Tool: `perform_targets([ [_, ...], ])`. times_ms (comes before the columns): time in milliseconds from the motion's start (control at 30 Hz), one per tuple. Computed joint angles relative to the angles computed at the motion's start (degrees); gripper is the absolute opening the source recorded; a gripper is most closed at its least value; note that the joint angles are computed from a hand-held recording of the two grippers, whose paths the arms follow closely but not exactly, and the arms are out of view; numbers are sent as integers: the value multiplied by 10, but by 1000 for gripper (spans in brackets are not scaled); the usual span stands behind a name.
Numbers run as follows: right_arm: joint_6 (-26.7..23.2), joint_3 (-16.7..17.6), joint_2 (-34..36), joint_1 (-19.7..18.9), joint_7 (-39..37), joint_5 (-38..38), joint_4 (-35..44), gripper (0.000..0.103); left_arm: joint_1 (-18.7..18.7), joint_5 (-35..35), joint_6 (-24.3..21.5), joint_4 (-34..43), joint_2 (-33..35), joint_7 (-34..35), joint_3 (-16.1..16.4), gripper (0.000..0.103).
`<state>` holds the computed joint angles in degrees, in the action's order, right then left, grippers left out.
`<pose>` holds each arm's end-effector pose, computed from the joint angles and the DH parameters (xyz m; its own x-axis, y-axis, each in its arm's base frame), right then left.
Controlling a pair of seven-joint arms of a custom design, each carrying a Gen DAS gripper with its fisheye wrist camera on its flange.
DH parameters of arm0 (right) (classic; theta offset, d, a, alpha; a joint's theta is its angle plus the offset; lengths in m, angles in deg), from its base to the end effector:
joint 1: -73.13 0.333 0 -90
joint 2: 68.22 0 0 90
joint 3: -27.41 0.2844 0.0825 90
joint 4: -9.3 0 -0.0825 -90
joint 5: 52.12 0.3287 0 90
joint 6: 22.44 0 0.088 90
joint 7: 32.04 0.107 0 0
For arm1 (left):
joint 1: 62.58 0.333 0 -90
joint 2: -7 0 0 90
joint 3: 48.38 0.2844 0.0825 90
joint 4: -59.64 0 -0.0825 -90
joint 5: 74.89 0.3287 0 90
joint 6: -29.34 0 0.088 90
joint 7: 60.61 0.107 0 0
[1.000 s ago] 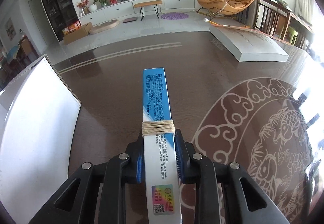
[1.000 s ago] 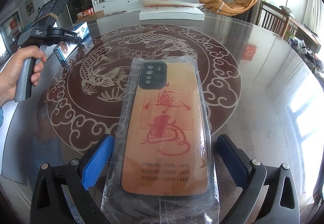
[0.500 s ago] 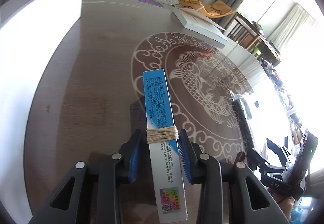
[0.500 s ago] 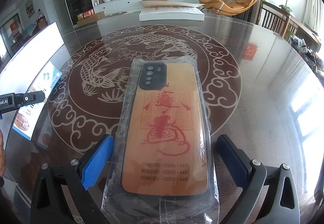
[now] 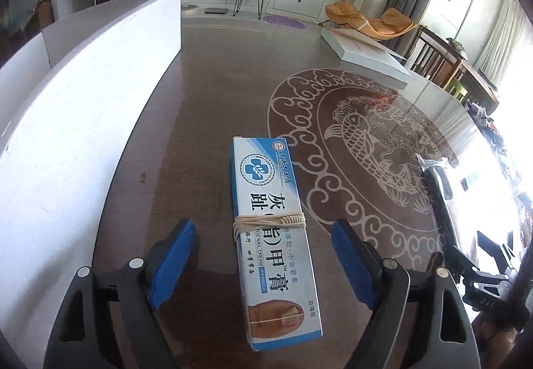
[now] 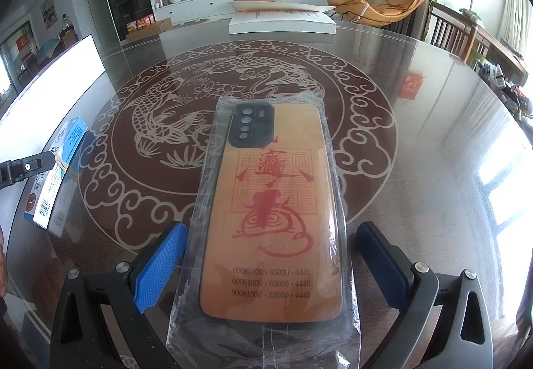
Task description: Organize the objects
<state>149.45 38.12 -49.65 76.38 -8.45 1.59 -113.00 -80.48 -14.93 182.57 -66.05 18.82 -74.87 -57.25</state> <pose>0.5463 0.0720 0.3080 0.4657 -0.8847 -0.0210 -0.7223 -0.3662 -0.5867 0.4570 -0.2586 0.3205 0.4114 -0.9012 0.1363 -0.7227 -0.4137 -0.5536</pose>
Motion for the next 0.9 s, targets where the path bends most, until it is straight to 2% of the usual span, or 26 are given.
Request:
perform_targets([
  [67, 0, 0, 0, 0, 0, 0, 0, 102, -6, -36, -46, 32, 29, 44, -8, 83],
  [100, 0, 0, 0, 0, 0, 0, 0, 102, -21, -29, -87, 48, 38, 50, -8, 87],
  [133, 0, 0, 0, 0, 0, 0, 0, 102, -30, -32, -114, 62, 49, 62, -9, 97],
  [167, 0, 0, 0, 0, 1, -1, 0, 102, -35, -22, -116, 61, 49, 51, -5, 103],
  [267, 2, 0, 1, 0, 1, -2, -1, 102, -28, -15, -88, 45, 42, 41, 0, 103],
  [800, 4, 1, 5, -2, 17, -21, 0, 103, -26, -16, -89, 45, 41, 45, -1, 103],
  [833, 0, -4, 5, 0, 23, -29, 1, 103, -22, -27, -82, 46, 41, 60, -3, 103],
  [900, -36, -48, 0, 31, 91, -108, 5, 103, -11, -59, -67, 41, 37, 108, -8, 103],
])
